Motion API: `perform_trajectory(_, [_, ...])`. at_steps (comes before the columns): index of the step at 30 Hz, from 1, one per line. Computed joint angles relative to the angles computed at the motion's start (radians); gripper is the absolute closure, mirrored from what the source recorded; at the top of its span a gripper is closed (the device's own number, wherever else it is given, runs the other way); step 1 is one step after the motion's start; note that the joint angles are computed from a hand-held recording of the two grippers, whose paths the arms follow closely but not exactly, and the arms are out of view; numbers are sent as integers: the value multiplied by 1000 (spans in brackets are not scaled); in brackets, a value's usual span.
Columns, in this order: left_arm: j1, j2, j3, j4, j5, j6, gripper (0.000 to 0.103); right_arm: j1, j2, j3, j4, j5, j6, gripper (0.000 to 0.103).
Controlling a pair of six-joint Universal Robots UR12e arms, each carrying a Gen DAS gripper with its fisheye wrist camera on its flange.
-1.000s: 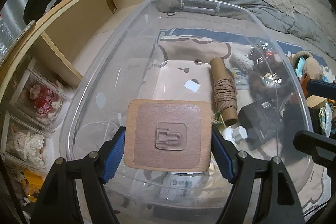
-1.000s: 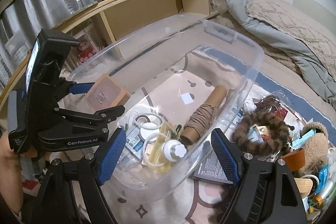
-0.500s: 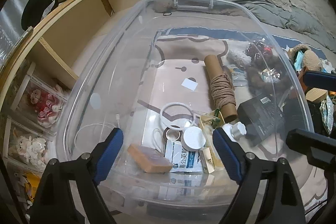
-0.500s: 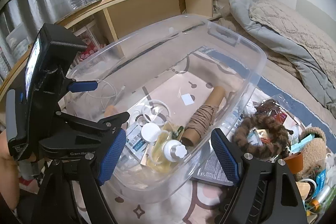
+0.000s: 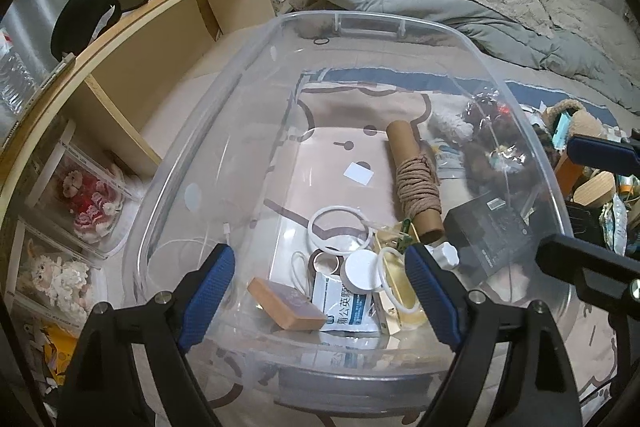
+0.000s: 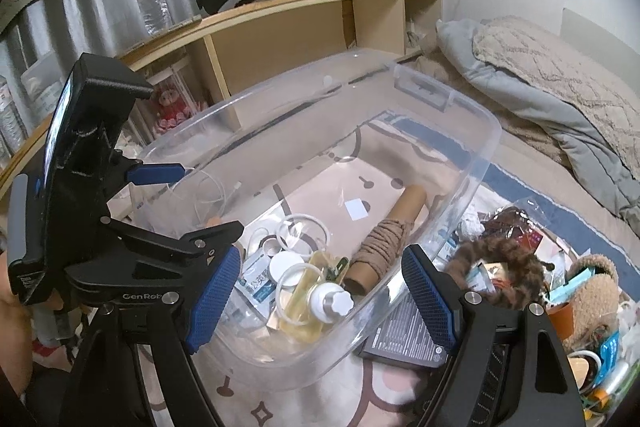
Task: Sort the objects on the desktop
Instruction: 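Withdraw both grippers from the clear box back toward the pile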
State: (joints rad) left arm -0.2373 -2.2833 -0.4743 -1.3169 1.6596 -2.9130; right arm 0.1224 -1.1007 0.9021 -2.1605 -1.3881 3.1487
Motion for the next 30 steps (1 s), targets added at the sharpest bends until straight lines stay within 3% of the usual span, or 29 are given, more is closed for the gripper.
perform_trajectory(9, [0,45,-73,82,-17,-34,16,-1,-31,61,-105,-32,-10,19])
perform_trajectory(11, [-1,59,-101,121,-21,-41,16,-2,-39,76,-131,-42,-10,2])
perform_trajectory(12, [-1,66,-117,145,-19,-41,16,-2,-43,83,-147,-48,-11,0])
perform_trajectory(20, [-6,107,-200,278,-43,-46,3,1,-61,119,-229,-114,-13,0])
perform_trajectory(30, [4,140,-257,394,-124,-128,0,-10,-93,182,-300,-147,-1,0])
